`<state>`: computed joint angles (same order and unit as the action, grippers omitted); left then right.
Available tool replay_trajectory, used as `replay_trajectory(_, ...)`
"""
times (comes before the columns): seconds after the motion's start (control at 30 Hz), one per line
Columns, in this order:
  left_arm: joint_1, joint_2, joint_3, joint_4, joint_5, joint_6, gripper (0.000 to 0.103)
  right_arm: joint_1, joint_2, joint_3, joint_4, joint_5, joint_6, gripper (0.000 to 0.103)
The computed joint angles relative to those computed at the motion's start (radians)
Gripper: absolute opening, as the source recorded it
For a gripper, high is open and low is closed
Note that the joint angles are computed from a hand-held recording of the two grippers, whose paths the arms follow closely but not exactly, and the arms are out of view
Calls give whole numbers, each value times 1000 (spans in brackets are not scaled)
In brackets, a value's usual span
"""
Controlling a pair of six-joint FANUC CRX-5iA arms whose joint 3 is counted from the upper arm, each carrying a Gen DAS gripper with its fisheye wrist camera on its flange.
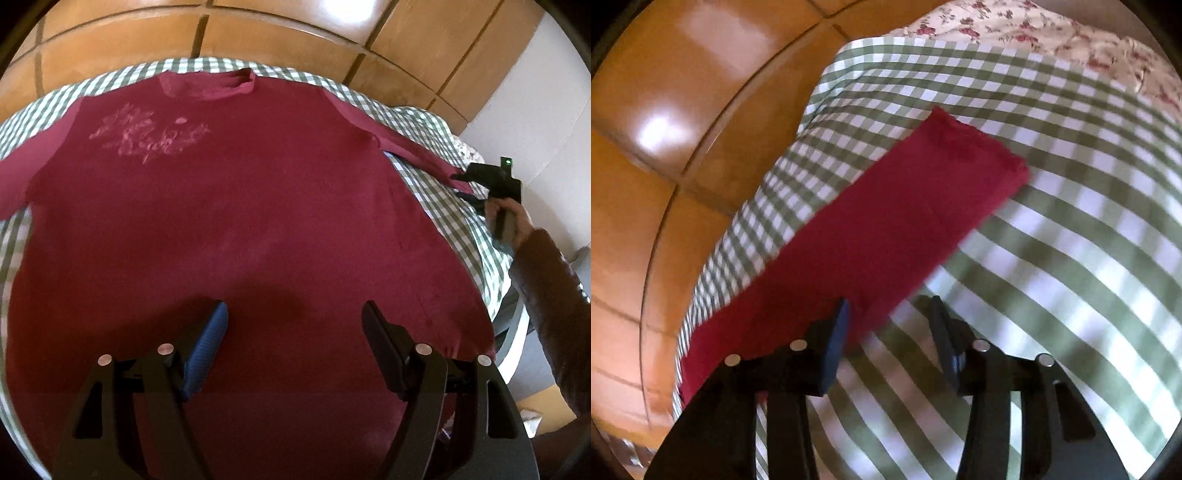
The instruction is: Fold small clothes
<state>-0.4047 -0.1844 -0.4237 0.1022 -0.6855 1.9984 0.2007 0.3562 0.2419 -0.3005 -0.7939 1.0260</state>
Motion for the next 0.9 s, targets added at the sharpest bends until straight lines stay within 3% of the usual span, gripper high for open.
replay_trajectory(0.03,-4,-2,0,-8,-5,19,75,19,24,26,73,-32,-34,6)
replay_trajectory(0.13,-14,-28,2,-57,-26,85,75,70,47,22,303,-43,-148,5)
replay_trajectory(0.33,1,-117,-17,-155,-84,211,75,93,10,-49,373,-14,-191,6)
replay_trajectory(0.37,6,-143,-21,-181,-107,238,75,96,-5,-62,364,-11,-170,13)
replay_trajectory(0.43,16,-185,-31,-217,-137,280,75,101,-43,-87,318,-8,-95,26)
replay_trajectory(0.5,33,-244,-46,-263,-185,332,75,113,-103,-126,230,-6,42,26)
replay_trajectory(0.63,51,-334,-64,-346,-293,416,75,113,-200,-153,-67,-101,381,27)
replay_trajectory(0.7,61,-378,-82,-363,-330,438,75,117,-244,-182,-155,-151,477,30)
replay_trajectory(0.8,102,-451,-137,-326,-336,426,75,116,-304,-236,-289,-237,585,37)
replay_trajectory(0.9,171,-521,-223,-202,-293,337,75,164,-364,-319,-289,-275,599,40)
